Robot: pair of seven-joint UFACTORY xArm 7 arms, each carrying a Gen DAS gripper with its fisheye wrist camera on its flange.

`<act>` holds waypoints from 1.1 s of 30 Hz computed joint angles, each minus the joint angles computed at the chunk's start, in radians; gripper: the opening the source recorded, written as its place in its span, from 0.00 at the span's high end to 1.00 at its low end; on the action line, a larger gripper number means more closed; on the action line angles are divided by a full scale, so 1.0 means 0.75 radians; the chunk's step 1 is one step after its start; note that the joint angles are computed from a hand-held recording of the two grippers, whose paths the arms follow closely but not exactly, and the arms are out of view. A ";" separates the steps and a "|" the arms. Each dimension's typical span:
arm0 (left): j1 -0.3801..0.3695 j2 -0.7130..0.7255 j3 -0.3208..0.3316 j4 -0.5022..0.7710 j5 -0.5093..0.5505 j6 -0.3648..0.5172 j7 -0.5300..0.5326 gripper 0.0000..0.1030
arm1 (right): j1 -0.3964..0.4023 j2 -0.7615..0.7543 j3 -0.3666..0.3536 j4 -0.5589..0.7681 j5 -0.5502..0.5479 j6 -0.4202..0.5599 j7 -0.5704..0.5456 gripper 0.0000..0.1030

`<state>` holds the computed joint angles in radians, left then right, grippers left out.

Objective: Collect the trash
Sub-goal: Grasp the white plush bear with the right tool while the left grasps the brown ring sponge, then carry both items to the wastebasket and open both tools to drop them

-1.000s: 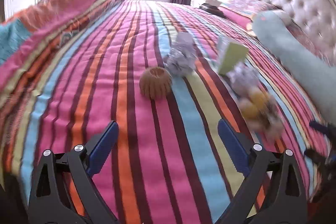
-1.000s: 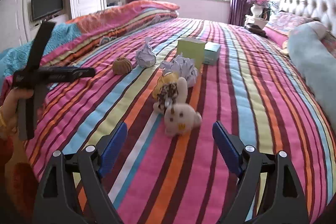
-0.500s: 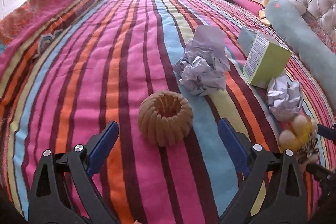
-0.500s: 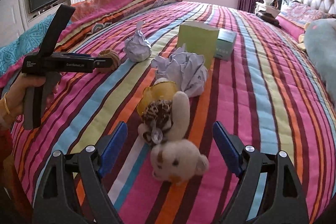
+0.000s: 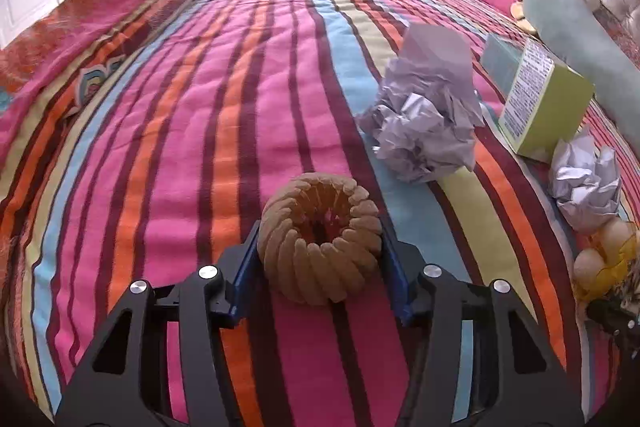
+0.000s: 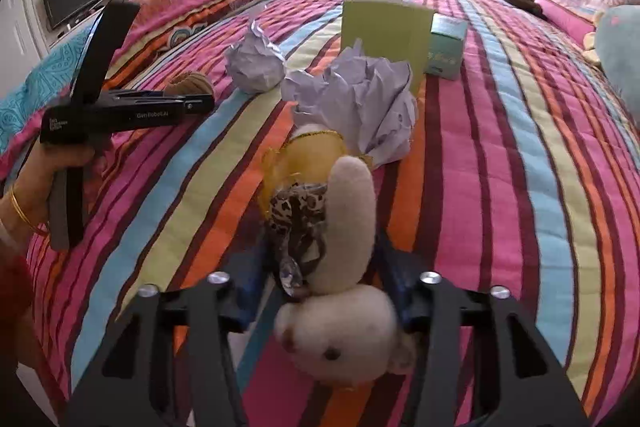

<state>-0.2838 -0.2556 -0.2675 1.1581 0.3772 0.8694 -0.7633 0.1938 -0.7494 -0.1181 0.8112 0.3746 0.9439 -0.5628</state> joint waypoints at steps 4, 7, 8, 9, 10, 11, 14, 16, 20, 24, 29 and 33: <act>-0.004 -0.069 0.009 -0.056 -0.040 -0.027 0.005 0.48 | -0.004 -0.070 -0.021 -0.010 0.014 0.049 0.013 0.63; -0.001 -0.150 0.000 -0.116 -0.072 -0.045 -0.002 0.48 | -0.014 -0.121 -0.043 -0.017 0.026 0.092 0.032 0.64; 0.000 -0.180 -0.006 -0.137 -0.080 -0.048 -0.004 0.48 | -0.017 -0.138 -0.053 -0.020 0.031 0.107 0.036 0.64; -0.001 -0.219 -0.013 -0.161 -0.090 -0.050 -0.005 0.48 | -0.026 -0.159 -0.058 -0.025 0.030 0.117 0.042 0.64; -0.001 -0.256 -0.019 -0.185 -0.100 -0.058 -0.005 0.48 | -0.039 -0.189 -0.060 -0.035 0.025 0.124 0.050 0.64; -0.003 -0.296 -0.027 -0.210 -0.112 -0.065 -0.002 0.48 | -0.042 -0.208 -0.067 -0.040 0.025 0.131 0.053 0.64; -0.019 -0.455 -0.061 -0.297 -0.154 -0.066 0.001 0.48 | -0.072 -0.309 -0.109 -0.072 0.024 0.179 0.073 0.64; -0.029 -0.541 -0.088 -0.337 -0.185 -0.054 0.004 0.48 | -0.087 -0.374 -0.145 -0.090 0.028 0.217 0.082 0.64; -0.080 -0.745 -0.164 -0.415 -0.258 -0.016 -0.002 0.48 | -0.124 -0.571 -0.223 -0.137 0.035 0.354 0.100 0.64; -0.176 -0.961 -0.297 -0.457 -0.368 0.093 -0.071 0.48 | -0.161 -0.796 -0.274 -0.159 0.011 0.557 0.133 0.64; -0.288 -1.129 -0.546 -0.389 -0.524 0.311 -0.215 0.48 | -0.202 -1.107 -0.341 -0.120 -0.036 0.948 0.246 0.64; -0.381 -1.112 -0.738 -0.384 -0.771 0.364 -0.436 0.48 | -0.231 -1.301 -0.368 -0.142 -0.103 1.292 0.363 0.64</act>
